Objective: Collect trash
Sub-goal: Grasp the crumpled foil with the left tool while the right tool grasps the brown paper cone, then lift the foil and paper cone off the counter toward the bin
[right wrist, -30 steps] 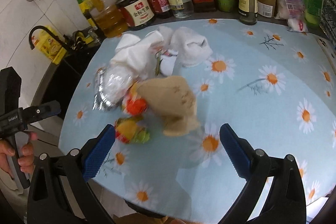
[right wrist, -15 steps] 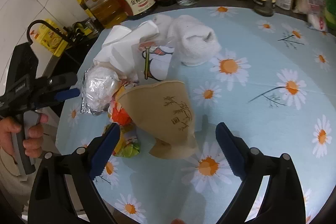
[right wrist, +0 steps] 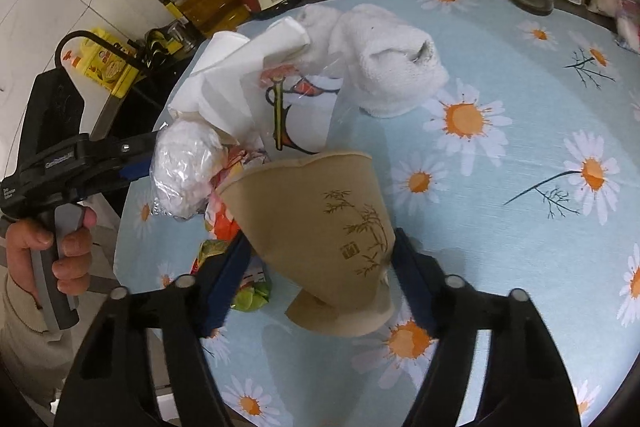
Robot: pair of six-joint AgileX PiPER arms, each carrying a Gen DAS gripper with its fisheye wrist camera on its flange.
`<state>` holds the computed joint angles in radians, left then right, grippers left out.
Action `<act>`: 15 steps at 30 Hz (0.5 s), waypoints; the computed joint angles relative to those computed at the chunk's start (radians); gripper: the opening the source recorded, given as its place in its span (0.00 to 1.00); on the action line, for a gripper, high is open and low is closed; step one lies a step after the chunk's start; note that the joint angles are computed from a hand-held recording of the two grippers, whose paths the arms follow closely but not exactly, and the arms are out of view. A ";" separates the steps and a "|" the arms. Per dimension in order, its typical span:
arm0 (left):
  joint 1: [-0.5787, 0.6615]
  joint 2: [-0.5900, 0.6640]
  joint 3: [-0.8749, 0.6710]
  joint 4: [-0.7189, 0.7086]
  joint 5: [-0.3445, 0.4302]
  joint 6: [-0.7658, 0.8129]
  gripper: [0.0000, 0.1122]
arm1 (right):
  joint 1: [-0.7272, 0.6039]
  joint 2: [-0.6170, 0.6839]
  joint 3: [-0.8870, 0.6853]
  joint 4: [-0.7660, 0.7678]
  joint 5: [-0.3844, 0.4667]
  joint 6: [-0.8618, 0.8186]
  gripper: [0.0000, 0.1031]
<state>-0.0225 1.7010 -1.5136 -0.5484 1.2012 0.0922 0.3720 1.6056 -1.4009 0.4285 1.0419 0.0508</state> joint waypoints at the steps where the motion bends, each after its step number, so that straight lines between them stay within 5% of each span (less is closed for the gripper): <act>1: -0.001 0.001 0.002 0.004 -0.004 -0.004 0.61 | 0.000 0.002 -0.001 0.000 0.004 -0.003 0.65; 15: -0.013 -0.051 0.009 0.063 -0.017 -0.045 0.53 | -0.009 -0.023 -0.003 0.007 0.008 -0.034 0.51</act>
